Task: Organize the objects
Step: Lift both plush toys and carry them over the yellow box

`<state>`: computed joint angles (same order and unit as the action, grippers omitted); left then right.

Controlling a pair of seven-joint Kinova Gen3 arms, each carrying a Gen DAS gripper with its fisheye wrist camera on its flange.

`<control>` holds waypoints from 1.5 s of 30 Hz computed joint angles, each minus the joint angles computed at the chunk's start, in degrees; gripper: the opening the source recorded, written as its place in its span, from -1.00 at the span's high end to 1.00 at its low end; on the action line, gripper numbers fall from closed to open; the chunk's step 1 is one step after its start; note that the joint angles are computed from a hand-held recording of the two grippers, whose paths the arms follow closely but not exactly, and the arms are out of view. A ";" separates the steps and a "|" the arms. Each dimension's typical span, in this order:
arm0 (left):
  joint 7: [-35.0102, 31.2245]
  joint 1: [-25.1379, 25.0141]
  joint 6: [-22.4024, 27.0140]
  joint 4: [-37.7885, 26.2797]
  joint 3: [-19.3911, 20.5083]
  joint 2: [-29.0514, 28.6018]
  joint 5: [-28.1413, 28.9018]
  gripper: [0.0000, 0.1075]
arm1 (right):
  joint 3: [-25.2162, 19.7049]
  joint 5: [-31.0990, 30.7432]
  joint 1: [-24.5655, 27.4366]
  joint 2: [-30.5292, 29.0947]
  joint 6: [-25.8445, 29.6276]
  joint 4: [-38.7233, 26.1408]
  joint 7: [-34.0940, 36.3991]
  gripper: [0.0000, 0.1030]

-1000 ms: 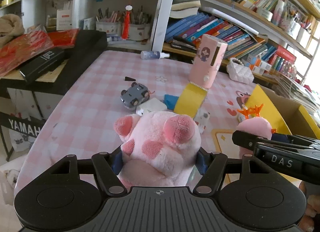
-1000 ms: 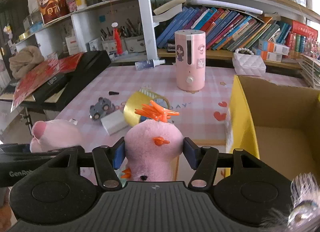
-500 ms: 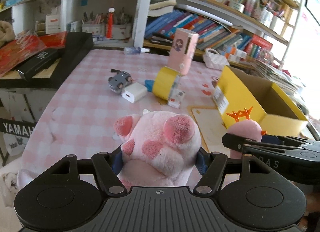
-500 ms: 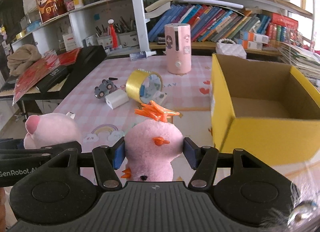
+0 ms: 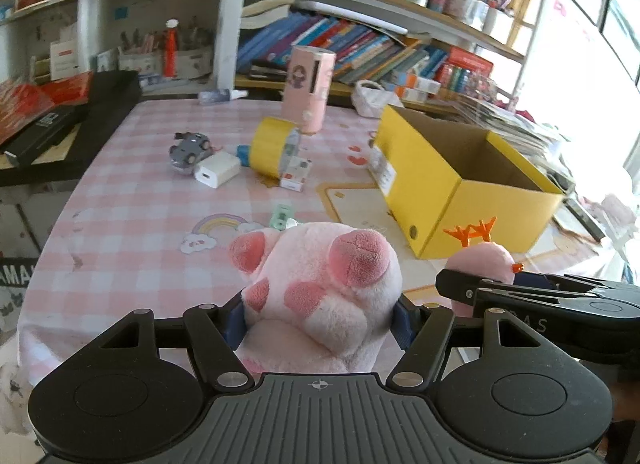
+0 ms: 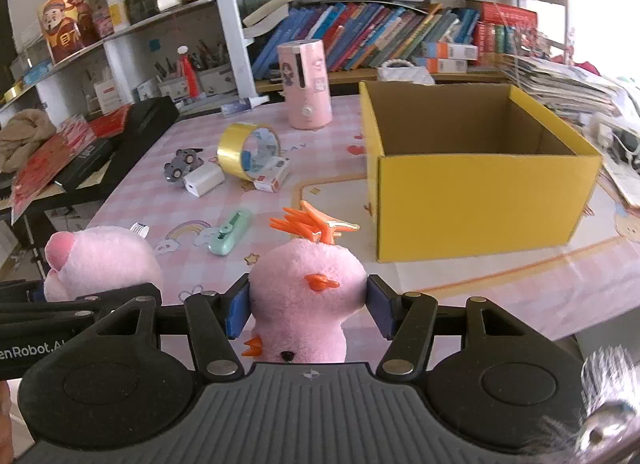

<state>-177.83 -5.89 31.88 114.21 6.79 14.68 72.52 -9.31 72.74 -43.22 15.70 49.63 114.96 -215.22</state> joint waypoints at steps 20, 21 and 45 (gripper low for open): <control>-3.18 1.66 7.02 -0.29 1.21 0.77 -4.82 -0.26 | -2.80 -10.64 -5.78 -1.51 12.82 2.37 -8.26 -0.10; -3.13 1.83 7.34 -0.50 1.31 0.94 -5.25 -0.26 | -2.91 -11.26 -5.93 -1.62 13.35 2.50 -8.68 -0.10; -3.36 4.77 7.75 -1.85 3.35 1.98 -6.63 -0.26 | -4.27 -15.90 -5.34 -3.86 16.57 5.47 -12.60 -0.10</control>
<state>-181.19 -1.12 39.63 112.36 10.14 16.66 65.89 -13.58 56.84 -48.55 11.84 66.20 120.43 -227.82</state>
